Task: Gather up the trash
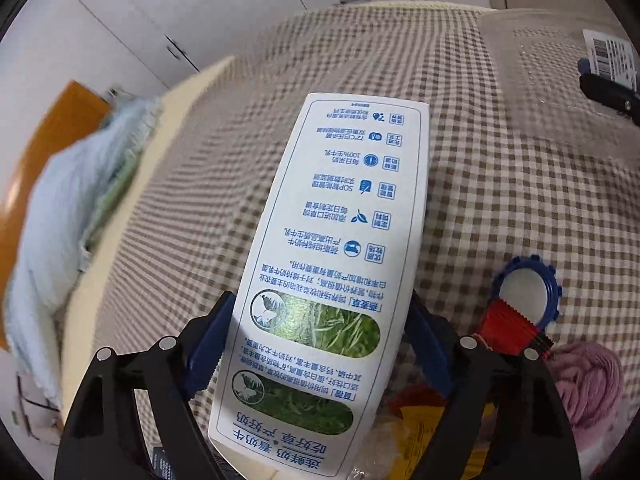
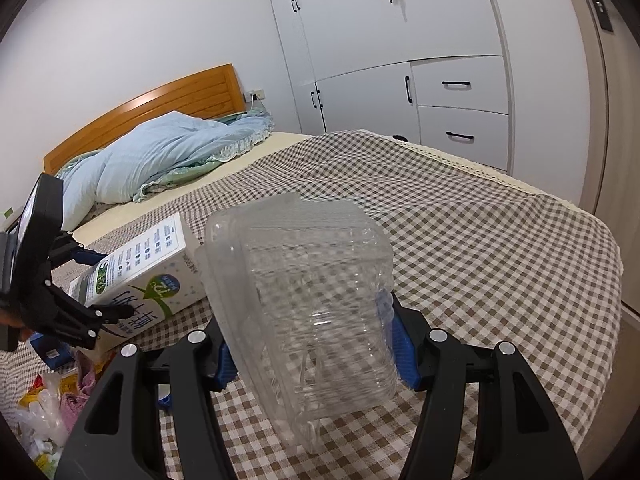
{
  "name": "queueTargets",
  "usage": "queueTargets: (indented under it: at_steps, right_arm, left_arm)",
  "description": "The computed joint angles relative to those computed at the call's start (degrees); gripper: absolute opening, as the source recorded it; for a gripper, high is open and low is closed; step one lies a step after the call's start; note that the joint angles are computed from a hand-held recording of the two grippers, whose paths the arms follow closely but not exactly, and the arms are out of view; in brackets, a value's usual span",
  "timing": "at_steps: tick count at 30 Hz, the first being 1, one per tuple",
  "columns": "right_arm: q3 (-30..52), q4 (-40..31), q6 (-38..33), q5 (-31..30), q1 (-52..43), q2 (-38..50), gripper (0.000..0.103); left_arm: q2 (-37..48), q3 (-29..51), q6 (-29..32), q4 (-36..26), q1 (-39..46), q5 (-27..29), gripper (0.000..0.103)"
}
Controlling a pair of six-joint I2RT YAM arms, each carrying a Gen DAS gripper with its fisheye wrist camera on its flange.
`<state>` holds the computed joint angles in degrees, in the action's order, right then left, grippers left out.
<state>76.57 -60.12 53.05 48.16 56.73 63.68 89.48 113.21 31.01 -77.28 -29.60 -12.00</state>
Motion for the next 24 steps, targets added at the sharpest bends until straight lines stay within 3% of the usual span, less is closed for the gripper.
queueTargets:
  at_steps: [6,15,24]
  right_arm:
    - [1.31,-4.81,3.15,2.98,3.08,-1.28,0.059]
    - [4.84,-13.39,10.88,7.54,10.59,-0.95,0.059]
    - [9.56,-24.41,20.92,13.11,20.73,0.7,0.059]
  left_arm:
    - [-4.42,-2.6,-6.51,3.99,-5.59,-8.48,0.077]
    - [-9.13,1.13,-17.73,-2.46,-15.69,-22.38,0.077]
    - [-10.51,6.77,-25.29,-10.88,-22.33,-30.09,0.077]
